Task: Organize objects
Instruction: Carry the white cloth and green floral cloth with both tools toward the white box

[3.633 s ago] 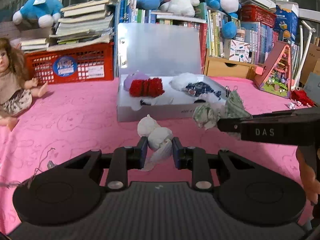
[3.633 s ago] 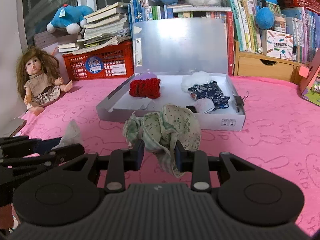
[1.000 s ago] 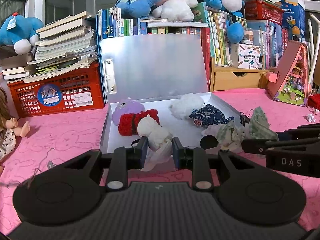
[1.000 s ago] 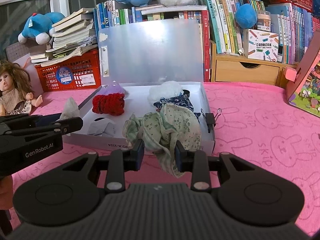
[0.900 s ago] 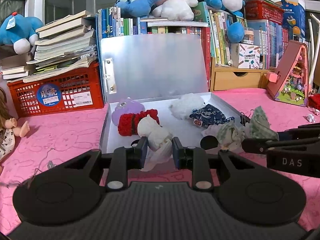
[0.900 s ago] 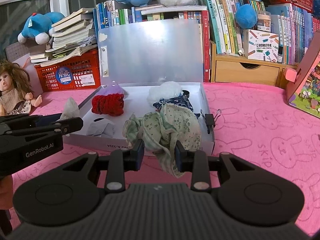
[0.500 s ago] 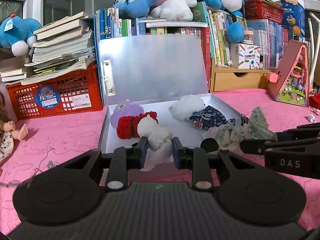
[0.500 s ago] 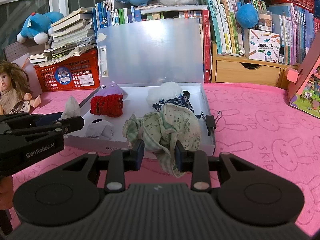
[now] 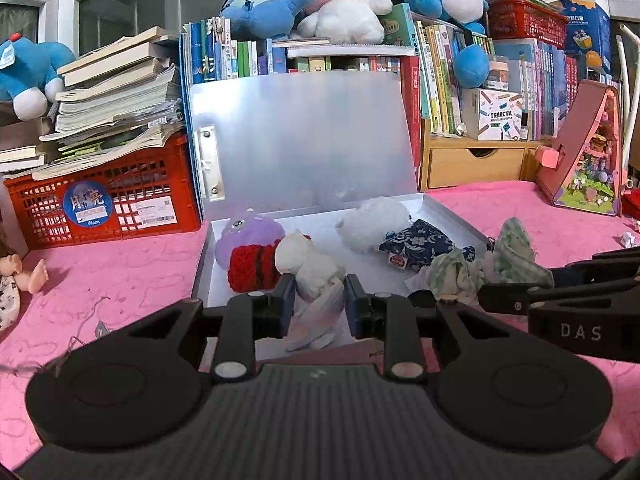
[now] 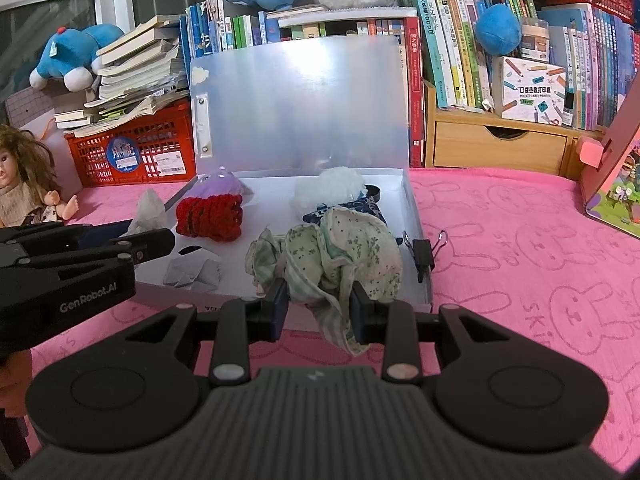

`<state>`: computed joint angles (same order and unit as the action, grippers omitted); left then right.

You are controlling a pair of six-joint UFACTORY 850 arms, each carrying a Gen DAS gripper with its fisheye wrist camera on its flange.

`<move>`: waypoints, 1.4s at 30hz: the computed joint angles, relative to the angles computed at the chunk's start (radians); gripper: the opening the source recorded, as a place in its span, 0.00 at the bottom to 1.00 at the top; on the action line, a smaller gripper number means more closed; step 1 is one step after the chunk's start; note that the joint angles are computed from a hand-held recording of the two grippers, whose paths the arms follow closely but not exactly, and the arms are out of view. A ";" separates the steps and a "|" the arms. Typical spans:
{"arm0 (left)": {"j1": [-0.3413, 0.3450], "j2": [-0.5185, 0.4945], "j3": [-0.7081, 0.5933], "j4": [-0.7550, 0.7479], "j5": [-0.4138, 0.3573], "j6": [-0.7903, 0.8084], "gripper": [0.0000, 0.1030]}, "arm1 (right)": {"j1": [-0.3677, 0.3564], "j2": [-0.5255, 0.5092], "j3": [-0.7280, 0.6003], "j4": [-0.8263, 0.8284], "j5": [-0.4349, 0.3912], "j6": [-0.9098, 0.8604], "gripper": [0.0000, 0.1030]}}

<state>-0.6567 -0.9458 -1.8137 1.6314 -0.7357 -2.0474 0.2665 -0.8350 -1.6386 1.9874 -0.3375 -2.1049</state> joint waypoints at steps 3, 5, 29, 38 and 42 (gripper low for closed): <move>0.005 -0.008 -0.017 -0.016 0.004 0.018 0.30 | 0.000 -0.013 -0.021 -0.044 0.004 0.050 0.35; 0.009 -0.013 -0.029 -0.025 0.007 0.034 0.30 | 0.001 -0.021 -0.035 -0.074 0.007 0.077 0.35; 0.062 -0.098 -0.173 -0.091 0.065 0.150 0.30 | 0.011 -0.125 -0.223 -0.397 0.042 0.387 0.35; 0.084 -0.148 -0.241 -0.155 0.102 0.181 0.30 | 0.003 -0.229 -0.391 -0.703 -0.038 0.748 0.35; 0.093 -0.170 -0.274 -0.190 0.117 0.223 0.30 | 0.005 -0.254 -0.438 -0.747 -0.053 0.791 0.35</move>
<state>-0.5641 -1.1157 -2.0876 1.4419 -0.6191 -1.8247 0.2715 -1.0894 -2.0762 1.2400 -0.3904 -1.3140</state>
